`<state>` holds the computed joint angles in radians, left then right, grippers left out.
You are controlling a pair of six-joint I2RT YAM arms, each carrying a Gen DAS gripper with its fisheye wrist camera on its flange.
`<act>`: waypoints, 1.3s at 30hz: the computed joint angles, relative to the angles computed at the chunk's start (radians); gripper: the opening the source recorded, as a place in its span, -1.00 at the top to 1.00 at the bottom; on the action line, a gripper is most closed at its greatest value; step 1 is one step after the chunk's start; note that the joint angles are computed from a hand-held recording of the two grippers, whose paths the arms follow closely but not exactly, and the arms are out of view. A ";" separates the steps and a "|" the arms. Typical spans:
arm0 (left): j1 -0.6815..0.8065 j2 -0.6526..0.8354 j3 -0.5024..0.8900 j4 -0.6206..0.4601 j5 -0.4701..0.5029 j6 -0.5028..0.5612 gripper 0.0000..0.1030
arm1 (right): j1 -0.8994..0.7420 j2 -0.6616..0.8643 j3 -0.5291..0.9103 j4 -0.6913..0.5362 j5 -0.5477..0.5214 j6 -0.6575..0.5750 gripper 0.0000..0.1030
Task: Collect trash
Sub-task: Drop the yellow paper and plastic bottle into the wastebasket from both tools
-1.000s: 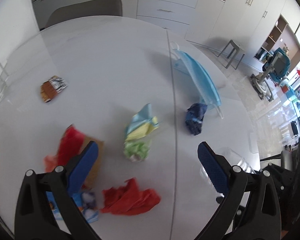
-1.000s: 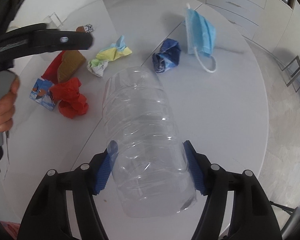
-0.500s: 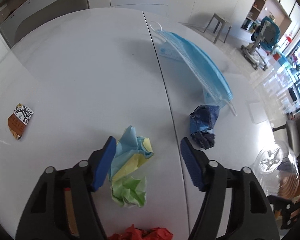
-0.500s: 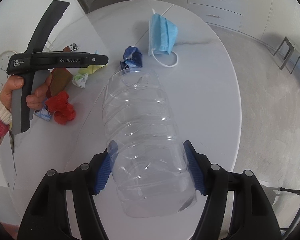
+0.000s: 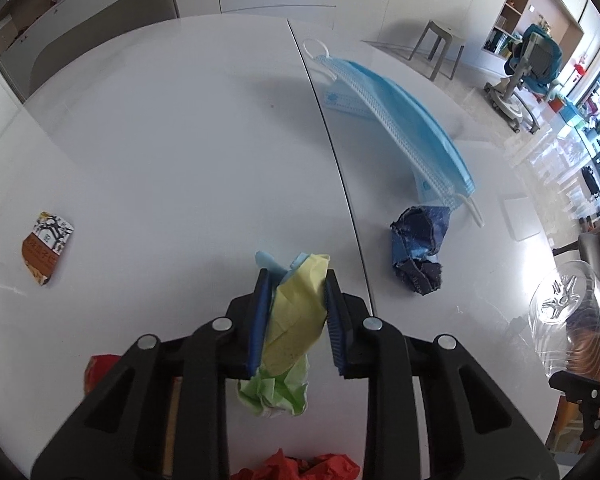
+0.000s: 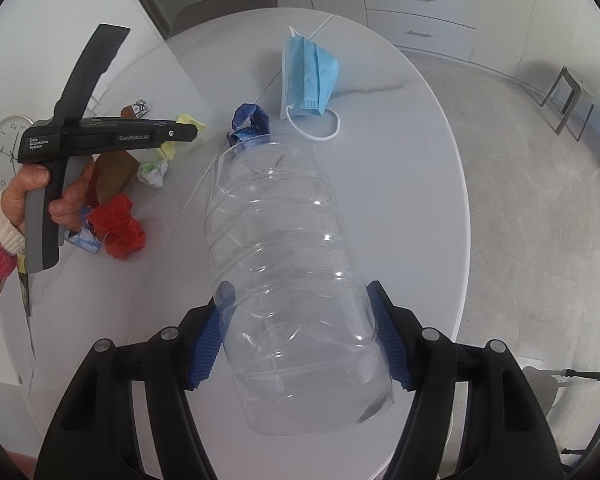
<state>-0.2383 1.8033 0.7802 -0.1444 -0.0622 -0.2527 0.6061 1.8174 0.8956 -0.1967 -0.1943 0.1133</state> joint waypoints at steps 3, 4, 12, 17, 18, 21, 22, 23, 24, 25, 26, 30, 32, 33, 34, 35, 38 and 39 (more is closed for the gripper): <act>-0.031 -0.097 -0.021 -0.048 -0.029 -0.029 0.49 | -0.008 -0.039 -0.024 0.002 0.002 0.002 -0.32; -0.040 -0.125 -0.025 -0.065 -0.035 -0.037 0.49 | -0.012 -0.061 -0.037 0.002 0.002 0.002 -0.32; -0.376 -0.358 0.006 -0.323 -0.189 -0.325 0.49 | -0.083 -0.319 -0.179 -0.078 0.013 -0.033 -0.32; -0.653 -0.328 0.129 -0.455 -0.239 -0.586 0.49 | -0.200 -0.581 -0.306 -0.203 0.006 -0.094 -0.32; -0.725 -0.300 0.169 -0.478 -0.255 -0.644 0.49 | -0.239 -0.646 -0.333 -0.245 0.000 -0.118 -0.32; -0.865 -0.233 0.232 -0.485 -0.271 -0.757 0.49 | -0.392 -0.810 -0.395 -0.371 -0.044 -0.219 -0.32; -0.912 -0.196 0.262 -0.475 -0.269 -0.794 0.49 | -0.437 -0.841 -0.407 -0.402 -0.058 -0.252 -0.32; -0.945 -0.158 0.288 -0.461 -0.263 -0.826 0.49 | -0.519 -0.879 -0.423 -0.448 -0.084 -0.314 -0.32; -0.976 -0.113 0.317 -0.438 -0.245 -0.855 0.49 | -0.585 -0.900 -0.433 -0.480 -0.103 -0.365 -0.32; -0.991 -0.087 0.332 -0.422 -0.234 -0.868 0.49 | -0.655 -0.913 -0.441 -0.509 -0.124 -0.421 -0.32; -1.011 -0.046 0.357 -0.399 -0.219 -0.884 0.49 | -0.746 -0.920 -0.448 -0.542 -0.150 -0.497 -0.32; -1.061 0.139 0.499 -0.372 -0.172 -0.895 0.49 | -1.018 -0.874 -0.439 -0.609 -0.210 -0.741 -0.32; -1.068 0.204 0.553 -0.375 -0.153 -0.899 0.49 | -1.111 -0.828 -0.426 -0.614 -0.226 -0.827 -0.32; -1.072 0.233 0.581 -0.383 -0.145 -0.903 0.49 | -1.149 -0.804 -0.418 -0.613 -0.233 -0.861 -0.32; -1.076 0.269 0.620 -0.404 -0.138 -0.910 0.49 | -1.167 -0.786 -0.413 -0.608 -0.237 -0.877 -0.32; -1.079 0.287 0.640 -0.419 -0.131 -0.913 0.47 | -1.196 -0.757 -0.405 -0.603 -0.245 -0.903 -0.32; -1.090 0.332 0.709 -0.476 -0.121 -0.937 -0.12 | -1.212 -0.722 -0.405 -0.583 -0.249 -0.923 -0.33; -1.098 0.336 0.721 -0.491 -0.138 -0.948 -0.23 | -1.213 -0.719 -0.408 -0.580 -0.250 -0.926 -0.33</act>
